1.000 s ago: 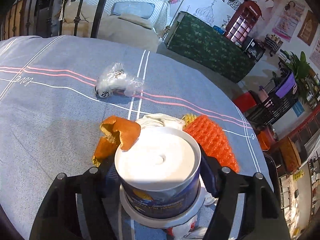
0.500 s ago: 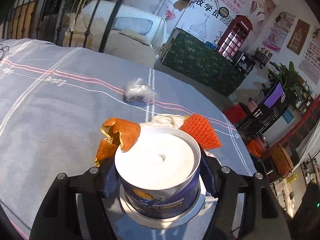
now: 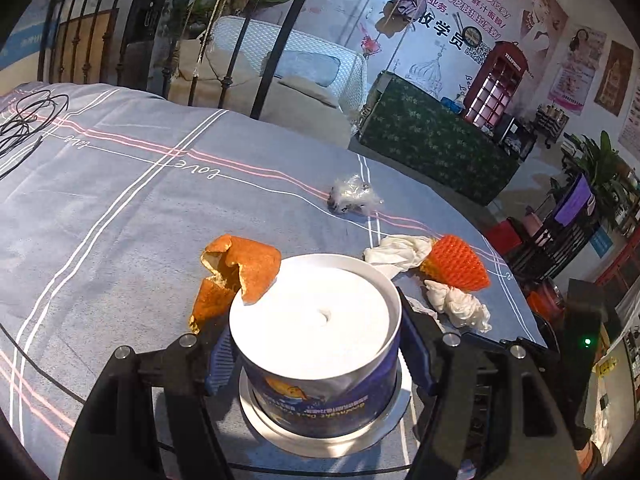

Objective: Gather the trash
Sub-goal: 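Grasp the white tissue with the red wrapper using the right tool, then carry the tissue to the wastebasket and open the right tool to drop it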

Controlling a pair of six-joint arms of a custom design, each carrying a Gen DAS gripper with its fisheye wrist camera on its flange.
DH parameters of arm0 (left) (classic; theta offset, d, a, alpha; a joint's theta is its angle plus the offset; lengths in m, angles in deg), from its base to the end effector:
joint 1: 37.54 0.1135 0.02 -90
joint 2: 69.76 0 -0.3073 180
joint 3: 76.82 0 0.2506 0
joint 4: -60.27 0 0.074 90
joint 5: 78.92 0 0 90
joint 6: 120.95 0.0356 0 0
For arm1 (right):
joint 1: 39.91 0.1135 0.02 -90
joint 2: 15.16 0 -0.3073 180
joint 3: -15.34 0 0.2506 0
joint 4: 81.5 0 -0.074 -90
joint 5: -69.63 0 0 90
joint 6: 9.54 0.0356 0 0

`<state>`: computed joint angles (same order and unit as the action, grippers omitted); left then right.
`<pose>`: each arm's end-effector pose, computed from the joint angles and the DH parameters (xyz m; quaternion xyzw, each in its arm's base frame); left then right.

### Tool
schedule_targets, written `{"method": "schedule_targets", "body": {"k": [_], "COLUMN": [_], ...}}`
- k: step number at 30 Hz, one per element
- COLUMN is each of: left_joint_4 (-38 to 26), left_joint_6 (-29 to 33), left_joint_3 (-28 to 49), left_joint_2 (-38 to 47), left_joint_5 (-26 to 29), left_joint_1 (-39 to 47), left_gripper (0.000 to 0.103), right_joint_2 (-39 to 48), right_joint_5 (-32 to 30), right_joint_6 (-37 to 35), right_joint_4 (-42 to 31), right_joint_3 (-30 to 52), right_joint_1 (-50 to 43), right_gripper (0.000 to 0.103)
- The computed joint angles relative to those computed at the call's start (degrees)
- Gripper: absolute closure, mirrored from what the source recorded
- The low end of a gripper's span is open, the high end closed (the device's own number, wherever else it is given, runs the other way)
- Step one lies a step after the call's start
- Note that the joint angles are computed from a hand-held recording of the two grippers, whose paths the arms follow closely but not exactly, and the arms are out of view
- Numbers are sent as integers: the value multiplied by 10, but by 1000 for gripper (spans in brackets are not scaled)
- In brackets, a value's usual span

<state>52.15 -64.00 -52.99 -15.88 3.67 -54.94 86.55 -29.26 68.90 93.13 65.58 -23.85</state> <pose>0.1366 -0.0380 0.1687 -0.1502 0.8854 -0.1333 0.4193 0.2850 0.0878 0.1270 -0.2496 0.9226 0.0854 0.2814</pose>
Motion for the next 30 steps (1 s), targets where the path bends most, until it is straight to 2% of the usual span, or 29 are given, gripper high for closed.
{"method": "schedule_targets", "body": {"k": [3,5,6,9,13,18,21,24,26,30], "left_joint_4": [7,14,14,25,34,57,75,105,121,146], "left_joint_6": [5,9,8,9,-5,-47,-66,-81,-83,-76], "left_joint_3": [-7,-11,-9,-12,-12,0,21,47,72,125], "left_joint_2": [0,3,6,13,22,67,110,166,209,280], "left_joint_5": [26,29,26,29,12,-56,-94,-114,-124,-131], "left_joint_1": [28,33,30,27,-6,-130,-213,-280,-320,-379], "left_gripper": [36,36,36,36,36,36,36,36,36,36], "right_joint_2": [21,19,9,-33,-96,-201,-237,-211,-176,-84], "right_joint_5": [30,36,35,-37,-95,-188,-236,-245,-246,-205], "right_joint_6": [5,1,2,17,26,10,-37,-100,-117,-131], "right_joint_4": [9,31,33,27,42,10,-34,-53,-59,-39], "right_joint_3": [3,-11,-18,-45,-94,-148,-151,-127,-101,-31], "right_joint_1": [25,34,34,-1,-53,-201,-330,-473,-542,-649], "right_gripper": [52,71,83,87,87,87,87,87,87,87]}}
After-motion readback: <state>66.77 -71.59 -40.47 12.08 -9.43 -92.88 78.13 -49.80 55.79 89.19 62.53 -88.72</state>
